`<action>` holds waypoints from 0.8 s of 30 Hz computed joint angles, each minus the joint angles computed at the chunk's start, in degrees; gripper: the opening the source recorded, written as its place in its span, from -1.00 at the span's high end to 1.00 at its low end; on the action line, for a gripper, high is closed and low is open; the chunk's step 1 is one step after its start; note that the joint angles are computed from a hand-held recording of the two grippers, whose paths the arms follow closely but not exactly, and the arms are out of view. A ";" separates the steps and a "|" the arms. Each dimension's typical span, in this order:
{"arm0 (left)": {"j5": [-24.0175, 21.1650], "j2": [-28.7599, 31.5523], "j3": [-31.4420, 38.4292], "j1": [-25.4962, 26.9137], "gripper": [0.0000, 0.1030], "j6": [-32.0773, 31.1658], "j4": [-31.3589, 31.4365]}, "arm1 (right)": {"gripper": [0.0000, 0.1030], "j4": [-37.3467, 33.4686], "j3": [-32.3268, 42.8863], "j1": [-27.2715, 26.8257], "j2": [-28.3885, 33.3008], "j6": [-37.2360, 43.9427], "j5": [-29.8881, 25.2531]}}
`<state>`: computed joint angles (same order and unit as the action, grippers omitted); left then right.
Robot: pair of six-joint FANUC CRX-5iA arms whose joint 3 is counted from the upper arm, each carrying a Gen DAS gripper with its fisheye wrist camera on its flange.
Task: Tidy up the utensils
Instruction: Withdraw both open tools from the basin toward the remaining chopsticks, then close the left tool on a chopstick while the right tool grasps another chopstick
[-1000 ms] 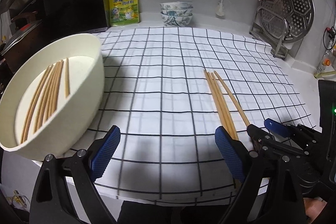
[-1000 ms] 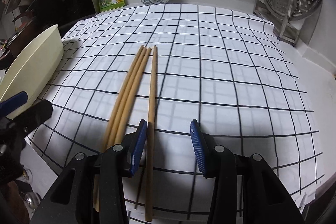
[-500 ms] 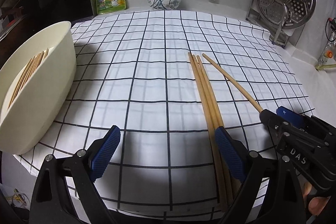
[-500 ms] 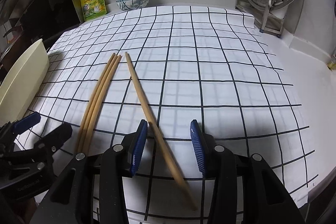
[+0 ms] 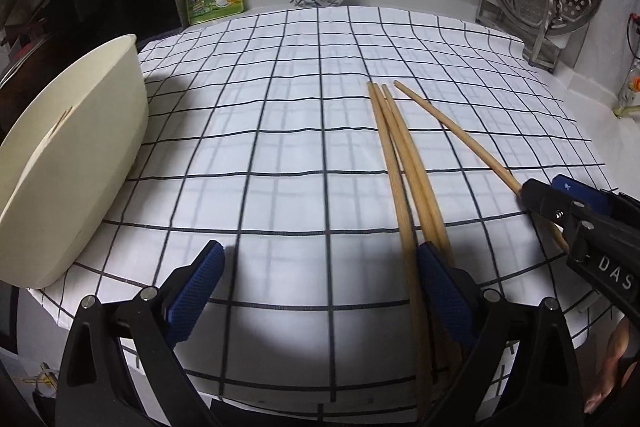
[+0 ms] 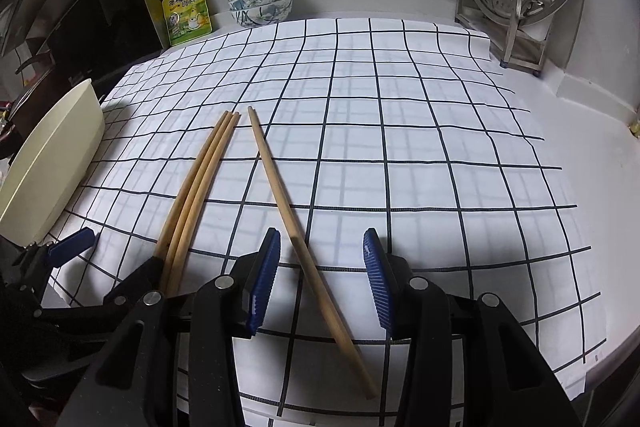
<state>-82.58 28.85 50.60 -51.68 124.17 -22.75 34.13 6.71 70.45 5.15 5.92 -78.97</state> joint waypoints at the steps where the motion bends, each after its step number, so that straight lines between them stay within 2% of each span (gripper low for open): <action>1: -0.18 -0.01 0.03 0.22 -0.85 0.32 0.10 | 0.19 -0.01 0.18 0.01 0.17 0.28 -0.07; 10: 0.10 0.83 1.02 1.33 -0.82 1.19 0.08 | 0.19 0.17 3.33 -0.63 3.52 4.42 -2.63; 14: 0.89 1.08 1.32 1.27 -0.67 0.87 -0.11 | 0.20 0.55 3.28 -0.75 3.91 4.64 -2.83; 15: 1.27 1.12 1.35 1.29 -0.55 0.60 0.15 | 0.21 0.59 3.24 -0.81 3.92 4.62 -2.65; 17: 2.10 0.95 1.04 1.33 -0.37 0.29 0.75 | 0.36 0.79 3.17 -0.79 3.96 4.78 -2.28; 19: 2.81 0.85 0.89 1.17 -0.10 -0.25 0.96 | 0.76 0.75 3.43 -0.71 4.12 5.35 -1.97; 20: 3.06 0.79 0.78 1.10 -0.01 -0.34 1.01 | 0.78 0.70 3.59 -0.65 4.23 5.57 -1.88; 22: 3.35 0.86 0.93 1.10 0.42 -0.84 1.62 | 0.84 0.74 3.87 -0.53 4.48 5.91 -1.92; 23: 3.29 0.95 1.10 1.14 0.53 -1.11 1.93 | 0.86 0.66 3.82 -0.53 4.40 5.95 -1.71; 24: 3.03 1.18 1.52 1.23 0.74 -1.28 2.33 | 0.88 0.64 3.67 -0.53 4.26 5.77 -1.43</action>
<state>-79.55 30.03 52.11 -50.45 122.89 -20.42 34.76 10.38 69.92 9.41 11.69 -80.41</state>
